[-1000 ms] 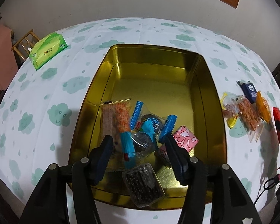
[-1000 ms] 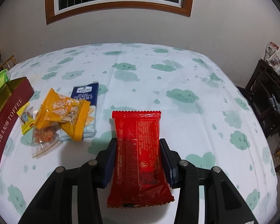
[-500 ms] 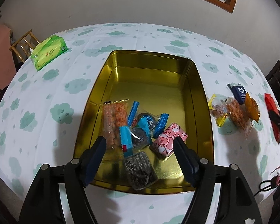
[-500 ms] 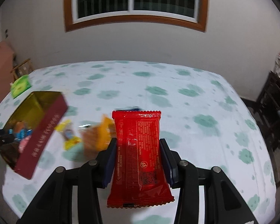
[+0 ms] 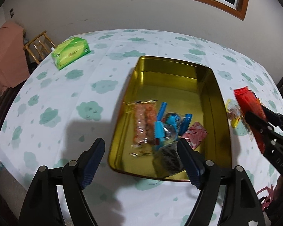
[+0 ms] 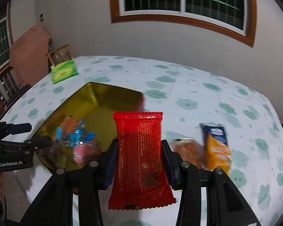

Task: Organize snacks
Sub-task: 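Carry the red packet into the tin and open the right tool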

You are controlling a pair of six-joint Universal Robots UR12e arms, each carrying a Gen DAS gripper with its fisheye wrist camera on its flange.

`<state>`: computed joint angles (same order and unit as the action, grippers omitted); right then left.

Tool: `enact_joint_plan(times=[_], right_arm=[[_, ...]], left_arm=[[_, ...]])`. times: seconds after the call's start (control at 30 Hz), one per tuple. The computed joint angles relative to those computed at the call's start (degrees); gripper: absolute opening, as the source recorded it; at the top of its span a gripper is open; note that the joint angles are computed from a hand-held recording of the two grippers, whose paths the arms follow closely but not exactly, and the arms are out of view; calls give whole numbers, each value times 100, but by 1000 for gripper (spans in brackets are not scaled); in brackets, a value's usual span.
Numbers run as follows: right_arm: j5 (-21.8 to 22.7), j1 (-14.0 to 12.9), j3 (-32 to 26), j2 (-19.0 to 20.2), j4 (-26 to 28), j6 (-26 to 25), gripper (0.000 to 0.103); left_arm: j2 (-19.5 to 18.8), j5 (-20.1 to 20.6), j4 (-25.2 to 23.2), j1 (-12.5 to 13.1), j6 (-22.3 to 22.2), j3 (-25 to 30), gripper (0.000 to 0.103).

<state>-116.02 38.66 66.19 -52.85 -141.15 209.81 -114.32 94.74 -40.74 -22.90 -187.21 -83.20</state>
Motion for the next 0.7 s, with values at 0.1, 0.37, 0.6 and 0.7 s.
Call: enact_joint_plan(times=[0.1, 0.37, 0.6, 0.7], right_arm=[[167, 15, -238, 136, 77, -96, 44], [562, 34, -839, 501, 428, -217, 44], [713, 20, -1213, 724, 747, -217, 44], [737, 18, -1343, 802, 863, -239, 44]], left_arm=[[44, 13, 6, 47, -97, -52, 77], [151, 60, -6, 182, -317, -194, 79], [224, 85, -13, 301, -569, -287, 79], [254, 70, 4, 346, -652, -326, 79]])
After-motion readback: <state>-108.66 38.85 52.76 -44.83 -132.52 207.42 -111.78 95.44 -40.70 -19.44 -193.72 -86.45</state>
